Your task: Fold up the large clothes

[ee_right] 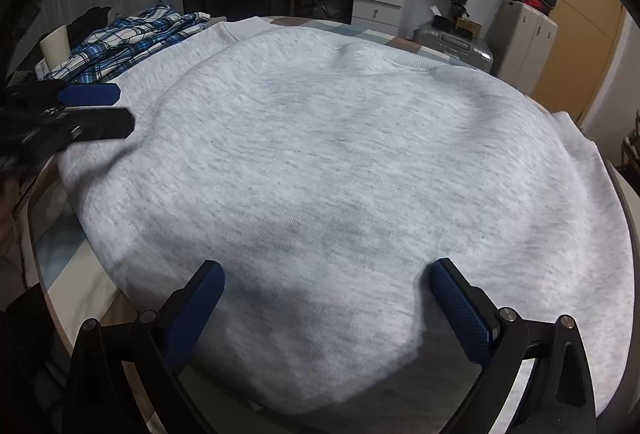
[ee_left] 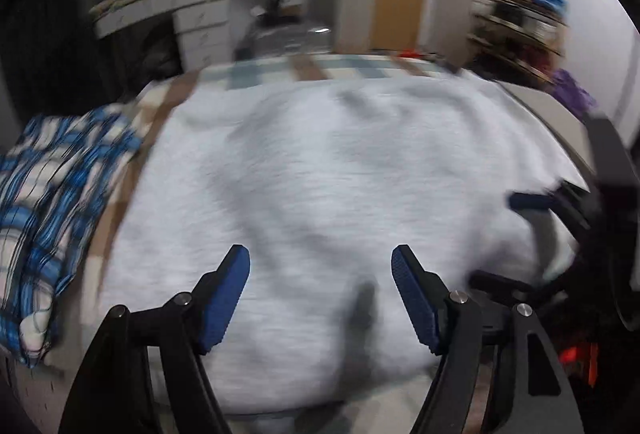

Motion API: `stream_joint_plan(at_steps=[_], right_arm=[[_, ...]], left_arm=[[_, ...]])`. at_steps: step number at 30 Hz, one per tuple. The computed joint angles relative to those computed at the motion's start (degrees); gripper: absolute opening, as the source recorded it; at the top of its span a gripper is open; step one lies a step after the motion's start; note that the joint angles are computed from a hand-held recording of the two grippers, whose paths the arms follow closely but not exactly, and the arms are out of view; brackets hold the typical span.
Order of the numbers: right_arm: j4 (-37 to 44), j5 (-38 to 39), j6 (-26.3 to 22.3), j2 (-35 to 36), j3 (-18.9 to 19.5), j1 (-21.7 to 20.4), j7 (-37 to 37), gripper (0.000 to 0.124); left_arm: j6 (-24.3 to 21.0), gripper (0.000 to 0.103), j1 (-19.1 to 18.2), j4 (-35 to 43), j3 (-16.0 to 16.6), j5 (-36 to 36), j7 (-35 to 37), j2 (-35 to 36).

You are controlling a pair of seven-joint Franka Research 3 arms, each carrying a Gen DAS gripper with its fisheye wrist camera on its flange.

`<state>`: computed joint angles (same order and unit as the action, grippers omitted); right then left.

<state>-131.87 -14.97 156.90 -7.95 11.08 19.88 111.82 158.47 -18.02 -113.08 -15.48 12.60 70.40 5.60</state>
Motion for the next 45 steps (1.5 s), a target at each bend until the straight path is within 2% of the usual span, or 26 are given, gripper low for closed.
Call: stream_joint_plan(at_steps=[1, 3, 5, 9, 12, 14, 16, 17, 18, 19, 22, 24, 27, 29, 30, 32, 34, 36, 39, 41, 42, 44, 45], right_arm=[[-0.1, 0.0, 0.1, 0.0, -0.1, 0.1, 0.0, 0.103], [-0.2, 0.2, 0.3, -0.1, -0.2, 0.1, -0.3, 0.103], [-0.2, 0.6, -0.2, -0.3, -0.3, 0.4, -1.7, 0.103], [-0.6, 6.3, -4.8, -3.7, -1.6, 1.3, -9.3, 0.103], [-2.6, 3.4, -1.9, -7.1, 0.1, -1.8, -4.4, 0.103], [-2.5, 5.4, -0.6, -6.5, 0.1, -2.4, -3.0, 0.103], [-0.1, 5.6, -4.8, -2.9, 0.6, -2.2, -3.3, 0.103], [0.8, 0.7, -6.6, -1.1, 2.6, -3.6, -0.8, 0.103], [0.1, -3.3, -5.2, -1.3, 3.2, -3.9, 0.5, 0.103], [-0.4, -3.3, -5.4, -1.8, 1.8, -2.2, 0.0, 0.103], [-0.9, 4.7, -8.3, -3.7, -1.1, 0.3, -8.2, 0.103], [-2.3, 4.9, -8.5, -6.3, -1.2, -0.7, -7.8, 0.102], [-3.8, 4.1, -6.6, -7.9, -0.5, -4.4, -1.4, 0.103], [-2.9, 5.4, -8.9, -6.3, -0.9, -5.3, 0.6, 0.103], [-3.7, 7.0, -8.5, -6.2, -1.7, -4.6, -1.5, 0.103], [-3.7, 6.0, -11.6, -7.1, -1.4, -4.0, -4.2, 0.103], [-4.9, 8.7, -13.0, -9.4, -2.6, -3.3, -7.4, 0.103], [-6.9, 7.5, -11.6, -12.4, -1.9, -5.1, -5.3, 0.103], [-10.1, 13.5, -5.5, -14.2, -4.4, -5.9, -5.8, 0.103], [-10.8, 17.6, -5.9, -12.4, -6.0, -5.4, -9.0, 0.103], [-12.1, 14.4, -4.9, -13.5, -4.2, -6.4, -10.1, 0.103], [-12.3, 14.0, -8.1, -14.9, -3.5, -6.3, -12.2, 0.101], [-12.8, 16.6, -8.3, -15.9, -4.8, -5.4, -13.8, 0.100]], left_arm=[[-1.8, 0.070, -0.3, 1.0, -0.6, -0.1, 2.9, 1.2], [-6.9, 0.070, -1.7, 3.6, -0.1, 3.4, 0.0, 3.9], [-5.4, 0.072, -1.8, 2.5, 0.1, 4.0, -1.4, 3.5], [-7.5, 0.072, -1.3, 3.6, -0.5, 1.5, 0.8, 3.7], [-6.8, 0.075, -1.8, 2.3, -0.3, 2.9, -0.3, 2.7], [-6.7, 0.077, -1.9, 1.7, -0.2, 3.7, -0.6, 2.4], [-6.8, 0.077, -1.9, 0.6, -0.4, 3.2, -0.3, 1.5], [-7.0, 0.077, -1.8, 0.6, -0.5, 2.9, 0.0, 1.4], [-6.9, 0.077, -1.8, 0.7, -0.4, 3.2, 0.0, 1.5], [-7.0, 0.078, -1.8, 0.6, -0.4, 3.0, 0.3, 1.5], [-7.0, 0.078, -1.7, 0.5, -0.4, 2.9, 0.3, 1.4], [-7.2, 0.078, -1.8, 0.7, -0.4, 2.9, 0.2, 1.5], [-7.3, 0.078, -1.8, 0.8, -0.4, 3.0, 0.0, 1.6], [-8.0, 0.078, -1.9, 1.2, -0.4, 3.1, -0.2, 1.7], [-8.5, 0.078, -2.0, 1.5, -0.4, 3.2, -0.5, 1.7], [-9.2, 0.078, -2.0, 1.9, -0.4, 3.1, -0.4, 1.9], [-9.6, 0.078, -1.9, 2.2, -0.4, 2.5, -0.2, 1.9], [-9.6, 0.078, -1.9, 2.2, -0.4, 2.5, -0.1, 2.0], [-9.5, 0.078, -1.9, 2.1, -0.4, 2.6, 0.0, 2.0], [-10.0, 0.078, -1.8, 2.4, -0.5, 2.0, 0.3, 2.1], [-10.1, 0.078, -1.8, 2.5, -0.5, 2.0, 0.4, 2.1], [-10.0, 0.078, -1.8, 2.4, -0.4, 1.9, 0.4, 2.0], [-9.9, 0.078, -1.8, 2.3, -0.4, 1.9, 0.3, 2.0]])
